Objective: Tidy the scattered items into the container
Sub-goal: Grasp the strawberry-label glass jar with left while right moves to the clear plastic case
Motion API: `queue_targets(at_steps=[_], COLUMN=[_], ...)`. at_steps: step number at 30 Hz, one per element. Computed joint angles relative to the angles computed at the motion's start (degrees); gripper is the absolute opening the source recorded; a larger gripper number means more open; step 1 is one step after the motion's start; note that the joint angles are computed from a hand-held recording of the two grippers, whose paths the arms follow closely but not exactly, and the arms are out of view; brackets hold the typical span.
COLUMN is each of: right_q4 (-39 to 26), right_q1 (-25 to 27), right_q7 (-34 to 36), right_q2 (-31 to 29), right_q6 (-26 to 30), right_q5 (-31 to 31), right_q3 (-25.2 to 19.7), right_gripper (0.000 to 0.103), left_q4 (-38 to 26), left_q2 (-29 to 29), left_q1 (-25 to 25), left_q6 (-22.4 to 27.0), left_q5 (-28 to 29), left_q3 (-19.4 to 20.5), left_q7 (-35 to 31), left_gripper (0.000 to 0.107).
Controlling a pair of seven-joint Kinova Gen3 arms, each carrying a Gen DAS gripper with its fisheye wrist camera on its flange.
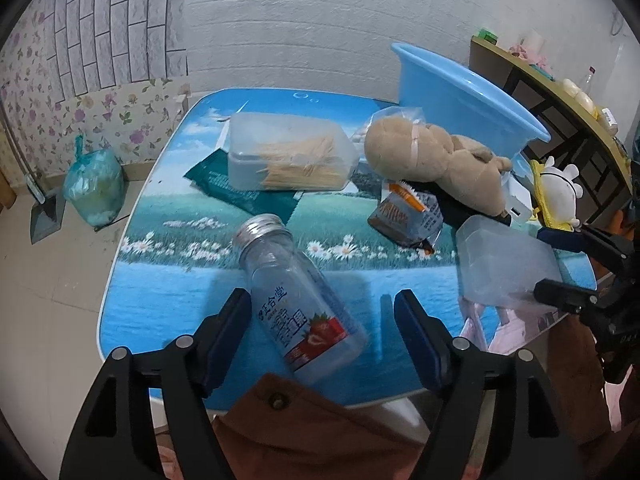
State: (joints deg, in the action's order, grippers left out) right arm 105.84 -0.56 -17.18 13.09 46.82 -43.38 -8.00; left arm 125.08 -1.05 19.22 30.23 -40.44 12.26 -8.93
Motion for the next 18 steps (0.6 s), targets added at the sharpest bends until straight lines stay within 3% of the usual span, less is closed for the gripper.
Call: queue_targets(at_steps=[4,6,8,18], right_q4=[-1.46,-2.09,-0.75,3.58], right_q1=[1.24,1.36,0.95,2.03], right_q7=[1.13,0.81,1.26,4.47], right_q2=[1.05,1.88,1.01,-2.76], right_q6=[5.39,7.74,6.38,4.85], right_q5=[-0.11,0.39,0.85,-1.23], right_q3=[0.15,0.20,0.43,2.23], right_gripper=[0.079,0.073,0.066,0.065], left_q4=[-0.69,-0.85,-1.02,-0.99], left_q2=[0.88,1.00,1.10,0.63], left_q1=[0.34,0.83,1.29,2.19], left_q6=[-0.23,-0.20,-0.22,-1.82], left_q5=[0.04,0.01,0.09,2.47], left_q3=[0.03,-0.01,-0.03,0.16], left_q7=[-0.91,-1.56,-2.22,-5.89], left_gripper=[0.072,0.065,0.060,0.059])
